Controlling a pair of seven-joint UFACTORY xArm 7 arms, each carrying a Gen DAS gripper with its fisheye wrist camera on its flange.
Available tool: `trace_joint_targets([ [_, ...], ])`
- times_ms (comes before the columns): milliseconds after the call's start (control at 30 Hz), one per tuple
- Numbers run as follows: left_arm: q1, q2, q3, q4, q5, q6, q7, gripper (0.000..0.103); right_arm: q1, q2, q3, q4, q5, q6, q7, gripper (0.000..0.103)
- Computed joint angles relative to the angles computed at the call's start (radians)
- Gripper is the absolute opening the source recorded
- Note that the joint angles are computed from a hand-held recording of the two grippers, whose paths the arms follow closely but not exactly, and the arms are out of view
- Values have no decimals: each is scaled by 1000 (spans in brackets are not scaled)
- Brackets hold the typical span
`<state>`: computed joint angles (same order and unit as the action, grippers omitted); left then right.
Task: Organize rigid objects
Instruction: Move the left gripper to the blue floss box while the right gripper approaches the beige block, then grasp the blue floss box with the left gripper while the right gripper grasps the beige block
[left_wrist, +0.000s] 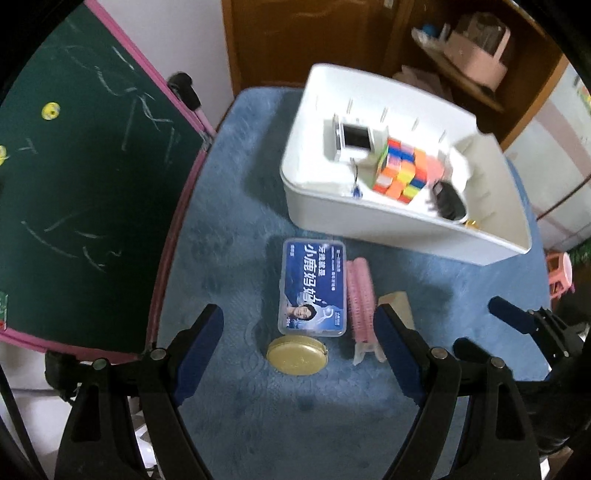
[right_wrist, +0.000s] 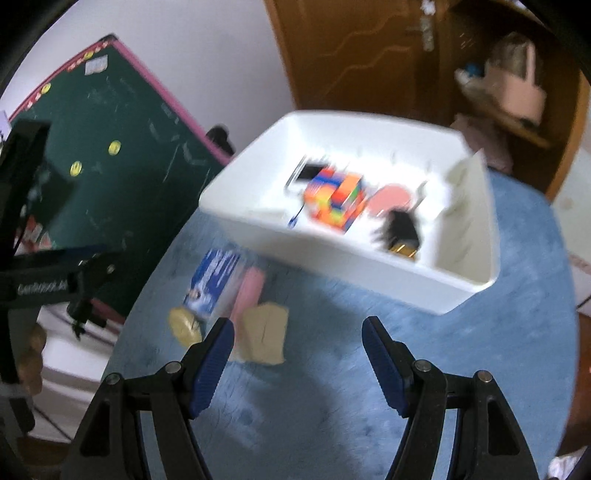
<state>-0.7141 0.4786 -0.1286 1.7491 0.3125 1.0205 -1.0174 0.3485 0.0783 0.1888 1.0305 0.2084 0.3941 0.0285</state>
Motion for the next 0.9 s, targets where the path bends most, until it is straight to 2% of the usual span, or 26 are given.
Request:
trace_joint_targets([
  [200,29,77,-10,46,-73,-5,72,85,-24,102,41,43,166,17,-146,73],
  [400,46,114,-9,60,-133,-22,120,85,-43,190,61,106,238,68,-188,72],
  [467,53,124,-10,61,-151,-32,133,85,-54,214,70,123,262,86,-203,66],
  [700,66,174,-9,108,-192,-26,178,85,-62,261,92,162,305,113,-250,59],
  [767,66,187,-8,122,-200,-21,188,85,-73,270,107,172,336,120,-281,49],
  [900,59,202,2,136,-202,-8,191,85,-87,294,122,199,395,149,-332,45],
])
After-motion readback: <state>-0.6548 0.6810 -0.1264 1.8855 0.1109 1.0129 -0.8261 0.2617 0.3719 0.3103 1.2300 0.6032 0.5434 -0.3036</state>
